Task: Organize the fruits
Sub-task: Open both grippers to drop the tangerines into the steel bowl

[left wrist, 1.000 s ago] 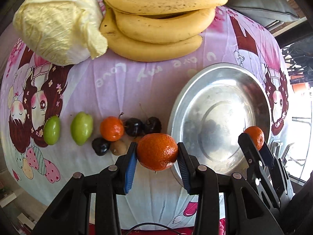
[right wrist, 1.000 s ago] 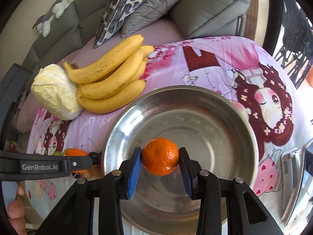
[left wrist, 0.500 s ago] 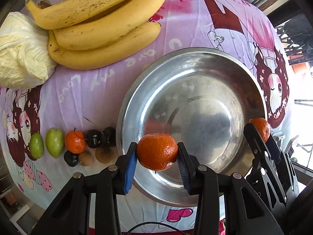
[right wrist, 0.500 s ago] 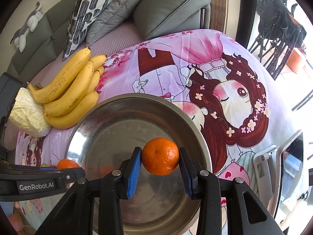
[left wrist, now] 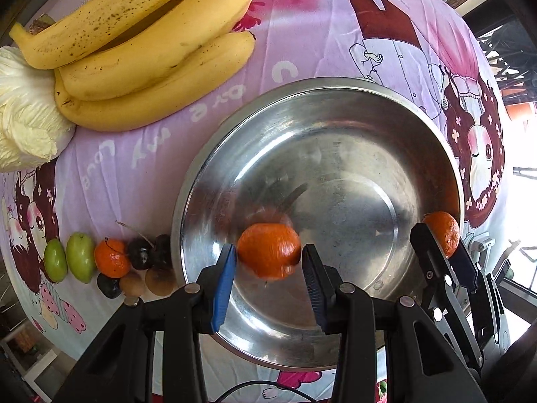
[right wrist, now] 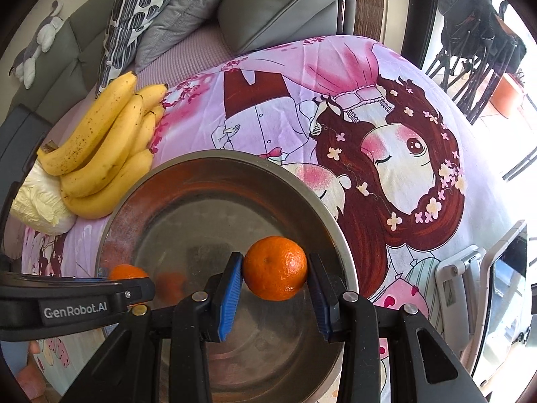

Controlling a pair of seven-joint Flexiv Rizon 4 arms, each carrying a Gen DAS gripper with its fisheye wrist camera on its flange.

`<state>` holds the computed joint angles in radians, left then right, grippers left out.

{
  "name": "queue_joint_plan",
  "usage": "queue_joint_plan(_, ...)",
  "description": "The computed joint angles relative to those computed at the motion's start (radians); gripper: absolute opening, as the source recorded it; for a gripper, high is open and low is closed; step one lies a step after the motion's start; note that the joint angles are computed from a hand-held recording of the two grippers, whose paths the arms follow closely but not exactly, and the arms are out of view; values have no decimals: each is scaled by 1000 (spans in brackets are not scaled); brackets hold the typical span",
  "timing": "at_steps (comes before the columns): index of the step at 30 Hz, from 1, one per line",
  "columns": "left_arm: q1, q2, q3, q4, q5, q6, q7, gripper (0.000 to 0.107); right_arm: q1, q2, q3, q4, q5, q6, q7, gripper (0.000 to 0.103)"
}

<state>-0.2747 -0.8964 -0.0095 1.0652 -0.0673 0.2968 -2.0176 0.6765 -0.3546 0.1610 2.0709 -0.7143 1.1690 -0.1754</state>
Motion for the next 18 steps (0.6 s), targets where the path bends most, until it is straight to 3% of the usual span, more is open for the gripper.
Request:
queue_joint_plan(6, 2, 50, -2, 81, -3, 38, 1, 42, 2, 7, 0, 2, -1, -2, 5, 41)
queue_joint_plan(10, -1, 81, -3, 121, 1, 43, 0, 49, 4, 15, 2, 5, -5, -13, 21, 43)
queue_joint_plan(14, 11, 132, -3, 196, -3, 69, 8, 50, 6, 20, 9, 0, -7, -31, 21, 53)
queue_joint_plan(18, 16, 175, -6, 268, -10, 113, 10, 52, 13, 28, 8, -1, -38, -42, 31, 56)
